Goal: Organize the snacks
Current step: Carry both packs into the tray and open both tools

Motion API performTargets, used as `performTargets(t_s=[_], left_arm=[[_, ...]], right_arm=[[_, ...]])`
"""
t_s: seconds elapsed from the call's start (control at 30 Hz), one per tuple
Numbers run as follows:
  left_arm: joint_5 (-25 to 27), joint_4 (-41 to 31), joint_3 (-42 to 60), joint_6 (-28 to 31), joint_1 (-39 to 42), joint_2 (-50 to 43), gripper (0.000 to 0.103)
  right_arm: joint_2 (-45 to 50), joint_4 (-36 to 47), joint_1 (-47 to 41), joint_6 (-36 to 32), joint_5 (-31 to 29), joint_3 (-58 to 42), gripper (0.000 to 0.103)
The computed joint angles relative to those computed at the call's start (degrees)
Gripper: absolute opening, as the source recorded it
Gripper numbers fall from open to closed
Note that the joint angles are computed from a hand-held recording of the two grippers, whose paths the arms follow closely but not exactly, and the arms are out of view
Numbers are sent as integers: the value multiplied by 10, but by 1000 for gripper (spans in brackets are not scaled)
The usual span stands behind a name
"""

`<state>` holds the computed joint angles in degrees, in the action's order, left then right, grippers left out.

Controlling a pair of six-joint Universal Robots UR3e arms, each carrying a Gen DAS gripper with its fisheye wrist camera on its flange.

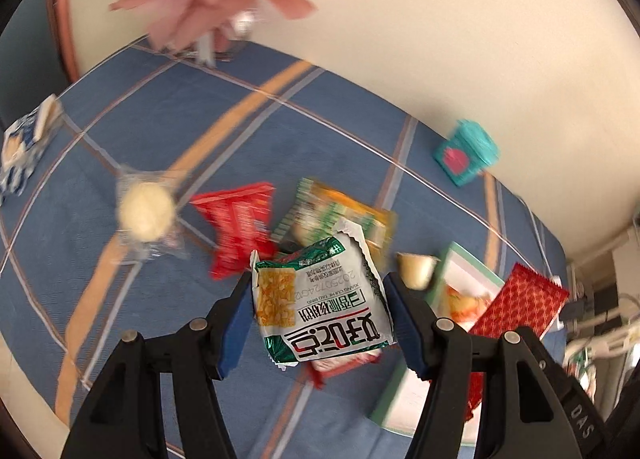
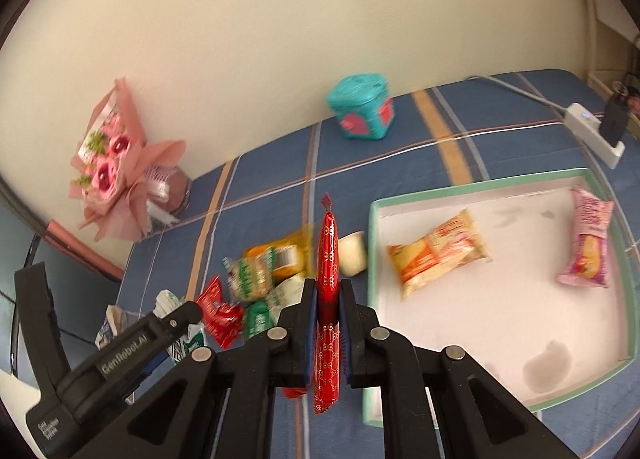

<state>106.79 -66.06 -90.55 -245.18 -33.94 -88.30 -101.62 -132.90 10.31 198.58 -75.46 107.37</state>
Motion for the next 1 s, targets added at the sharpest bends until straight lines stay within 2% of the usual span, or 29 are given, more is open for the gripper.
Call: performTargets(t_s=[0.17, 0.3, 0.57, 0.77, 1.0], left_arm=[[7, -32, 128, 25, -46, -107, 65], [21, -70, 235, 41, -80, -186, 65], [15, -137, 407, 82, -114, -309, 65], [0, -189, 527, 101, -131, -394, 65], [-16, -228, 585, 107, -134, -450, 65]], right_arm=[[-63, 36, -88, -33, 18, 34, 11], [-116, 74, -181, -65, 58, 62, 11], [-192, 164, -337, -138, 104, 82, 11], [-200, 198, -385, -164, 122, 84, 11], [-176, 198, -380, -171, 124, 98, 11]])
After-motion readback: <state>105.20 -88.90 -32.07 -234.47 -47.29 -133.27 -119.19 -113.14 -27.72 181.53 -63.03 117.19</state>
